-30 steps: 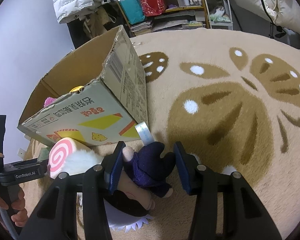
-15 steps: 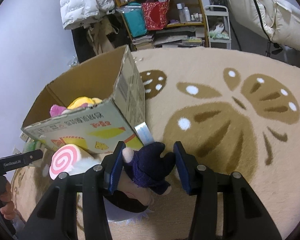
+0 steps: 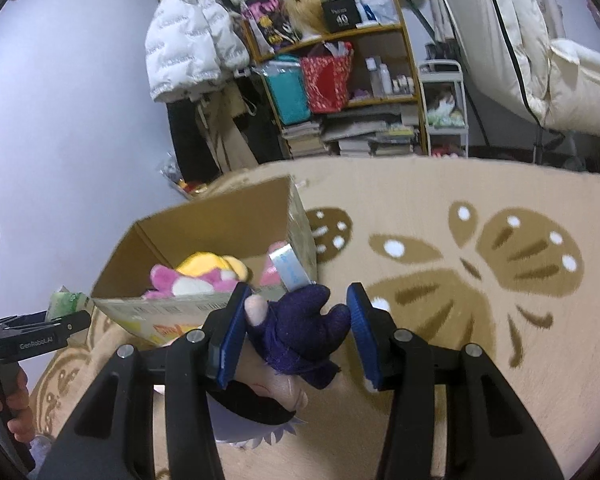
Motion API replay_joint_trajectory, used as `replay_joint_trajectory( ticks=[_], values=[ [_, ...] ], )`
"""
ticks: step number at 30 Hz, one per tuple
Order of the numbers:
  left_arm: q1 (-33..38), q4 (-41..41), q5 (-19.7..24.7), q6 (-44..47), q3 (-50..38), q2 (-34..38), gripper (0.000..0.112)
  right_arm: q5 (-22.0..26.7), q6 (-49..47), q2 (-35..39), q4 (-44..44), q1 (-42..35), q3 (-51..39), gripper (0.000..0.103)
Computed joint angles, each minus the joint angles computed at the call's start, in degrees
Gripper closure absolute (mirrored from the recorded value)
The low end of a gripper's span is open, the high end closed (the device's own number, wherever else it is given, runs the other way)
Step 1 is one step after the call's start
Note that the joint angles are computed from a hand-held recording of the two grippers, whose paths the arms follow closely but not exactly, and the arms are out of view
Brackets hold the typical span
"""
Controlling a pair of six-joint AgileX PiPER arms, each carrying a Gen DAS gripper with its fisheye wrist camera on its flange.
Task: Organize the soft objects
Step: 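Grip the green tissue pack with the left tool while the right tool lifts the doll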
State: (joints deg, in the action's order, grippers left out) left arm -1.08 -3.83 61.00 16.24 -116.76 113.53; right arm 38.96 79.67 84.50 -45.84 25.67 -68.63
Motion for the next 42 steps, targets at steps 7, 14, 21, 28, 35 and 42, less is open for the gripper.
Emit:
replay_joint_trajectory(
  ticks=[7,14,21,28,35,42],
  values=[
    [0.7,-3.0,-2.4,0.6,-3.0,-0.7,0.039,1.4,-4.3,2.1,-0.9,0.3,-6.4,0.051],
    [0.2,-6.2,-5.3,0.5,-5.4,1.4,0.039,2.0,-9.9,6.2,-0.3,-0.8,-14.1,0.051],
    [-1.8,-6.1,-7.3,0.8,-7.0,3.4,0.038,3.2,-16.0,11.1,1.5,-2.2,-22.5,0.051],
    [-2.8,-5.6,-8.9,1.5,-6.6,4.5,0.038,3.9,-18.9,15.8,7.1,-3.7,-28.2,0.049],
    [-3.0,-4.0,-6.2,-0.8,-9.1,6.6,0.023,6.0,-21.0,18.3,9.7,-4.1,-29.6,0.044],
    [-2.5,-3.8,-5.0,-1.4,-9.3,6.3,0.016,3.2,-22.3,16.0,15.2,-6.4,-26.4,0.024]
  ],
)
